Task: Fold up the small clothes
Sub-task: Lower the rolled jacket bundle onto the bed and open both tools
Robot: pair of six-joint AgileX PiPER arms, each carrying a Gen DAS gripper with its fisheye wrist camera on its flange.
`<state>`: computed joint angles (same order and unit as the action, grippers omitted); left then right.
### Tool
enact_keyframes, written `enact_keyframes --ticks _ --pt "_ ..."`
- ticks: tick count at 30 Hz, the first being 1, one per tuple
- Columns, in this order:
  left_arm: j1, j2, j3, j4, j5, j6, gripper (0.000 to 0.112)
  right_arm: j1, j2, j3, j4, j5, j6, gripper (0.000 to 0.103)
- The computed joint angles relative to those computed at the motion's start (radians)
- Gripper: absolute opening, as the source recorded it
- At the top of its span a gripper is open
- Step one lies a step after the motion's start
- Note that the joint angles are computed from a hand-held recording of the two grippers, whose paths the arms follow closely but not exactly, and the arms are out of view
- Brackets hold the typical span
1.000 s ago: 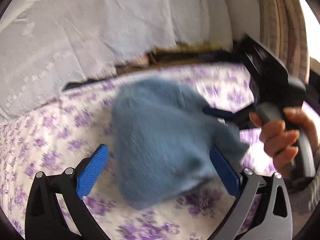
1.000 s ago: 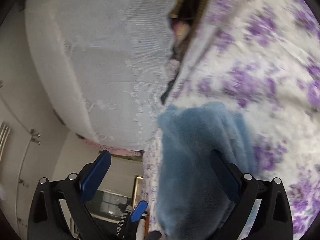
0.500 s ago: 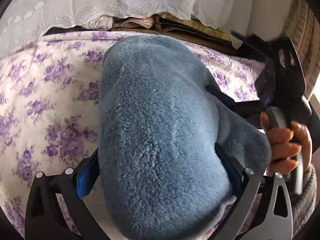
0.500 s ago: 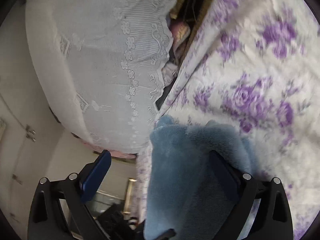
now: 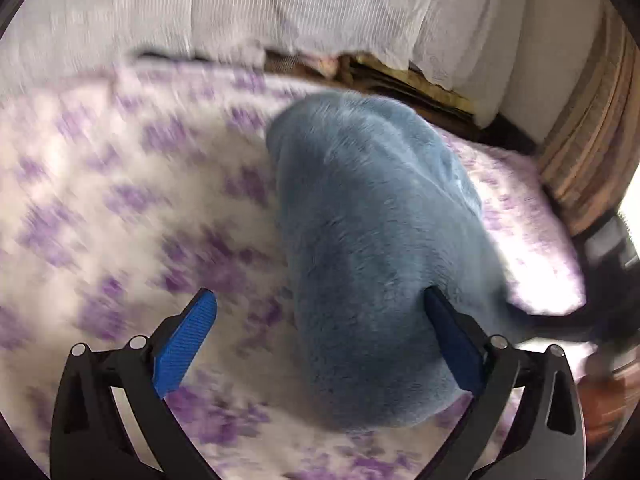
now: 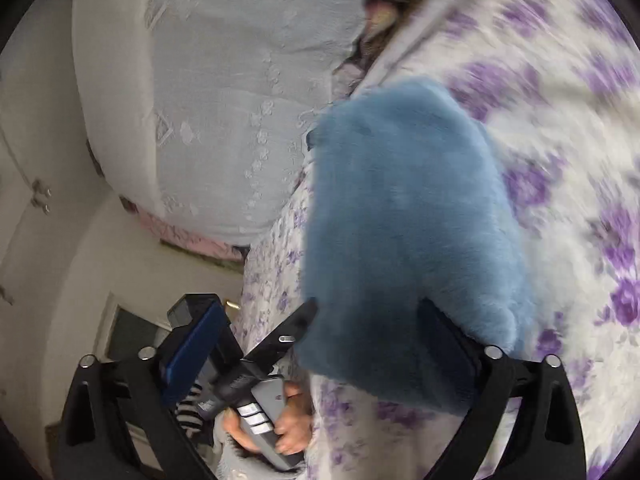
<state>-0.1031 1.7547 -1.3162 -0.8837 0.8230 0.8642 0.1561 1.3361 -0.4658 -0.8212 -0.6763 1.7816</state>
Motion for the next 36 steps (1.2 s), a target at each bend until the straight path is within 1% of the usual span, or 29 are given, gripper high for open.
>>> enact_keyframes --ticks 1,2,3,4,5,7,9,12,14,15,16,17,18,19,20,21,22,23,24,26,28,29,30,31,32,33,34,35,36 --pt "0.012 0.003 -0.019 0.007 0.030 -0.020 0.099 -0.017 0.000 0.046 0.077 -0.079 -0.060 0.094" --pt "0.021 -0.017 -0.008 0.000 0.024 -0.014 0.099 -0.016 0.002 0.068 0.114 -0.118 -0.080 0.095" --pt "0.019 -0.042 0.003 0.003 -0.008 -0.018 0.099 -0.020 -0.010 0.060 0.111 -0.118 -0.060 0.100" --pt "0.010 -0.076 0.011 0.014 -0.061 -0.023 0.099 -0.017 -0.045 0.024 0.068 -0.077 -0.003 0.100" --pt "0.004 -0.086 0.004 0.015 -0.080 -0.023 0.099 -0.025 -0.073 -0.017 -0.014 -0.042 0.053 0.100" --pt "-0.008 -0.069 -0.072 0.036 -0.056 -0.055 0.099 -0.039 -0.046 -0.106 -0.070 -0.072 0.078 0.100" --pt "-0.051 -0.006 -0.206 0.138 -0.057 -0.172 0.099 -0.061 0.021 -0.194 -0.103 -0.101 0.116 0.100" --pt "-0.101 0.117 -0.411 0.302 -0.020 -0.347 0.099 -0.109 0.163 -0.349 -0.146 -0.108 0.160 0.100" --pt "-0.148 0.242 -0.556 0.465 0.031 -0.492 0.099 -0.127 0.222 -0.416 -0.190 -0.054 0.212 0.100" --pt "-0.156 0.293 -0.594 0.495 0.046 -0.511 0.099 -0.136 0.251 -0.417 -0.186 -0.023 0.221 0.099" --pt "-0.157 0.335 -0.595 0.485 0.035 -0.505 0.099 -0.150 0.304 -0.402 -0.145 -0.022 0.191 0.099" --pt "-0.149 0.349 -0.566 0.435 0.013 -0.478 0.099 -0.163 0.338 -0.370 -0.085 -0.061 0.120 0.097" --pt "-0.127 0.354 -0.533 0.345 -0.003 -0.433 0.099 -0.184 0.353 -0.332 -0.027 -0.140 0.042 0.095" --pt "-0.104 0.360 -0.523 0.263 0.012 -0.378 0.099 -0.203 0.365 -0.297 0.015 -0.226 0.003 0.095" --pt "-0.084 0.372 -0.540 0.221 0.044 -0.355 0.099 -0.216 0.379 -0.285 0.027 -0.271 0.005 0.095" --pt "-0.078 0.367 -0.537 0.215 0.045 -0.346 0.099 -0.229 0.376 -0.284 0.012 -0.287 0.035 0.096" --pt "-0.075 0.342 -0.507 0.214 0.025 -0.335 0.099 -0.229 0.369 -0.269 0.031 -0.302 0.024 0.099" --pt "-0.070 0.295 -0.438 0.194 -0.022 -0.294 0.099 -0.215 0.358 -0.242 0.078 -0.321 -0.005 0.099" --pt "-0.060 0.258 -0.387 0.160 -0.040 -0.250 0.098 -0.201 0.344 -0.221 0.102 -0.329 -0.012 0.100" --pt "-0.023 0.161 -0.270 0.067 -0.053 -0.141 0.098 -0.181 0.294 -0.208 0.100 -0.301 -0.008 0.100" --pt "0.025 0.084 -0.185 -0.040 -0.009 -0.026 0.098 -0.149 0.209 -0.184 0.092 -0.266 -0.019 0.100" --pt "0.061 0.037 -0.135 -0.094 0.041 0.039 0.098 -0.127 0.165 -0.175 0.083 -0.249 -0.027 0.100" --pt "0.071 0.017 -0.110 -0.119 0.058 0.071 0.098 -0.112 0.135 -0.174 0.072 -0.232 -0.024 0.100" --pt "0.073 -0.010 -0.078 -0.110 0.064 0.085 0.098 -0.085 0.103 -0.165 0.066 -0.215 -0.036 0.100" --pt "0.050 -0.031 -0.047 -0.062 0.033 0.076 0.098 -0.061 0.088 -0.151 0.071 -0.207 -0.053 0.100" --pt "0.011 -0.037 -0.018 0.009 -0.025 0.047 0.099 -0.036 0.088 -0.140 0.086 -0.191 -0.072 0.099" --pt "-0.009 -0.028 -0.010 0.042 -0.042 0.033 0.099 -0.009 0.090 -0.127 0.094 -0.134 -0.078 0.100" --pt "-0.009 -0.001 -0.015 0.036 -0.019 0.029 0.099 0.012 0.093 -0.113 0.108 -0.063 -0.089 0.099" --pt "0.010 0.030 -0.038 0.002 0.041 0.014 0.099 0.031 0.094 -0.087 0.160 -0.033 -0.140 0.093"
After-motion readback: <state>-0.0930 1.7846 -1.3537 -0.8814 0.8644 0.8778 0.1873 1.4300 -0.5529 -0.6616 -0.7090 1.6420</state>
